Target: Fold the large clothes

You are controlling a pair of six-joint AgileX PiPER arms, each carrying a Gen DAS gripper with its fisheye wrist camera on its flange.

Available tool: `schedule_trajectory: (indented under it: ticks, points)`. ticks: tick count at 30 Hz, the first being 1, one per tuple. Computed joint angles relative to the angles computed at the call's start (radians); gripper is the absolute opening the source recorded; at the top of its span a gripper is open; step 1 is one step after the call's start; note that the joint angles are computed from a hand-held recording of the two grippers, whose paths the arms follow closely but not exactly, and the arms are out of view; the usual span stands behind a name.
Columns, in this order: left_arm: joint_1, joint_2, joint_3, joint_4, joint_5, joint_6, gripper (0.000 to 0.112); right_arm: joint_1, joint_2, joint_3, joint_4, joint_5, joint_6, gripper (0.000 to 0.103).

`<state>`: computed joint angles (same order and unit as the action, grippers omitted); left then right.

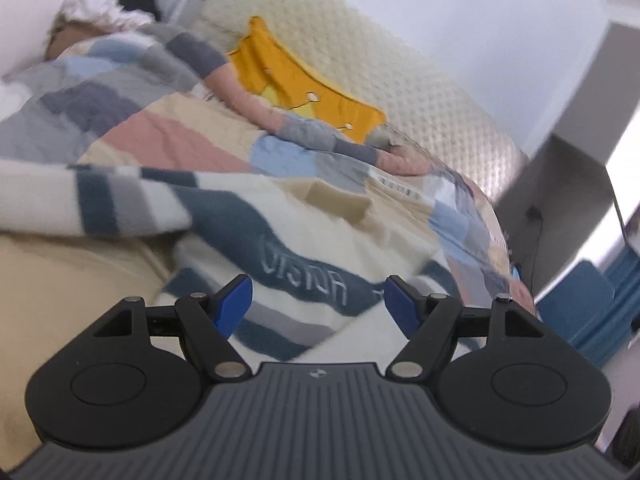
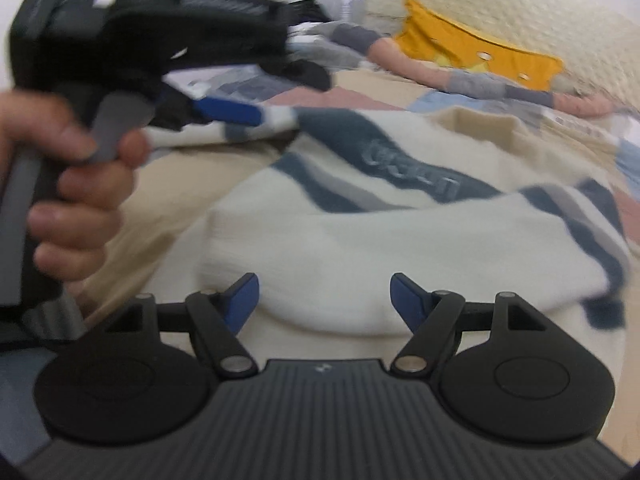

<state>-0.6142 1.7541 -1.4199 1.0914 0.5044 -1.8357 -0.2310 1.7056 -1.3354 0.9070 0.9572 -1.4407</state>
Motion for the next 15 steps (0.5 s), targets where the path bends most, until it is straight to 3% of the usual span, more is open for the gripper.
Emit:
schedule_trajectory:
  ticks: [6,10,15]
  points:
    - [-0.036,0.078,-0.109,-0.145,0.068,0.219,0.077,-0.079,0.099,-0.1,0.052,-0.01,0.168,0.074]
    - [-0.056,0.147,-0.211,-0.185,0.135,0.337,0.077,-0.085,0.138,-0.13,0.065,-0.093,0.221,0.074]
    - [-0.068,0.236,-0.326,-0.269,0.186,0.502,0.077,-0.087,0.208,-0.211,0.068,-0.112,0.281,0.073]
